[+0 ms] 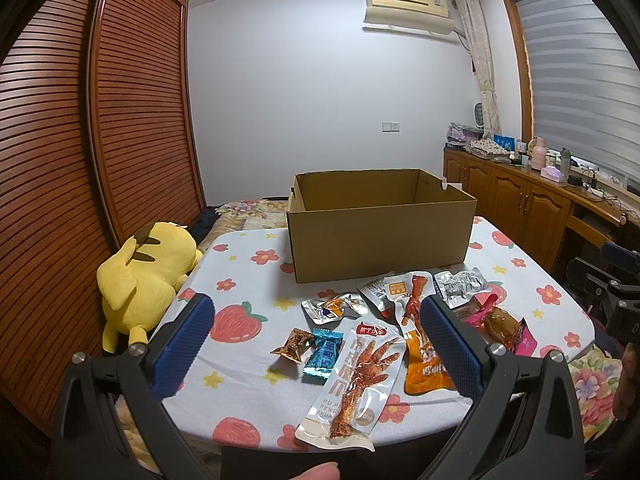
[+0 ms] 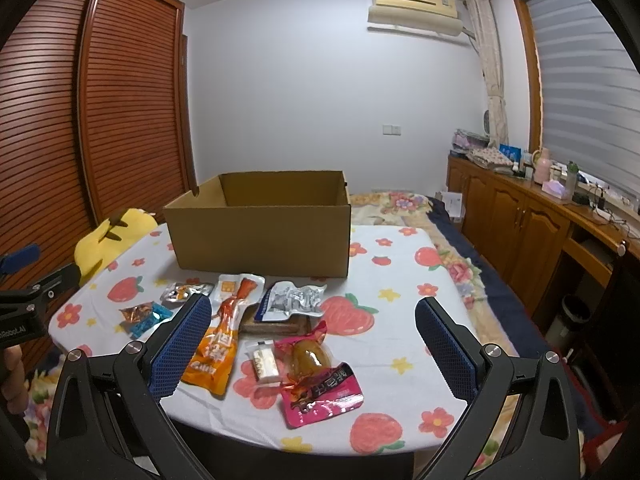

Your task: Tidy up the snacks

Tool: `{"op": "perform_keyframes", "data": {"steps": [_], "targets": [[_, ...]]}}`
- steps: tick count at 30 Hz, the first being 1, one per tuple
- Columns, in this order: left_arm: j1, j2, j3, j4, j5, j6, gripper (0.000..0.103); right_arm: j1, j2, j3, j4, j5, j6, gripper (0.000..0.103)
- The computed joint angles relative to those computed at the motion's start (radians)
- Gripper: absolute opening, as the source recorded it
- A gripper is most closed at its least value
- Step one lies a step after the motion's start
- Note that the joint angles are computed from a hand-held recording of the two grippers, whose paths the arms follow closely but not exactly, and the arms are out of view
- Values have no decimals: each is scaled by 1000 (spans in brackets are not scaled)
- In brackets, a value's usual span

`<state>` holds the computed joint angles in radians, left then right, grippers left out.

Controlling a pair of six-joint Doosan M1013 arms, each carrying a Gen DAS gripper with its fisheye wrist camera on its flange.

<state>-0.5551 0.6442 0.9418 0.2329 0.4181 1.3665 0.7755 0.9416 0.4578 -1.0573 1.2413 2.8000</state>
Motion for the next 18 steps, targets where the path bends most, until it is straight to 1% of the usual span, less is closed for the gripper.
{"op": "perform_keyframes", "data": {"steps": [9, 18], "targets": [[1, 0, -2, -10, 2, 7, 103, 0, 0, -1, -2, -1, -1, 103], [2, 2, -8, -39, 13, 42, 103, 1, 16, -37, 8, 7, -22, 103]]}}
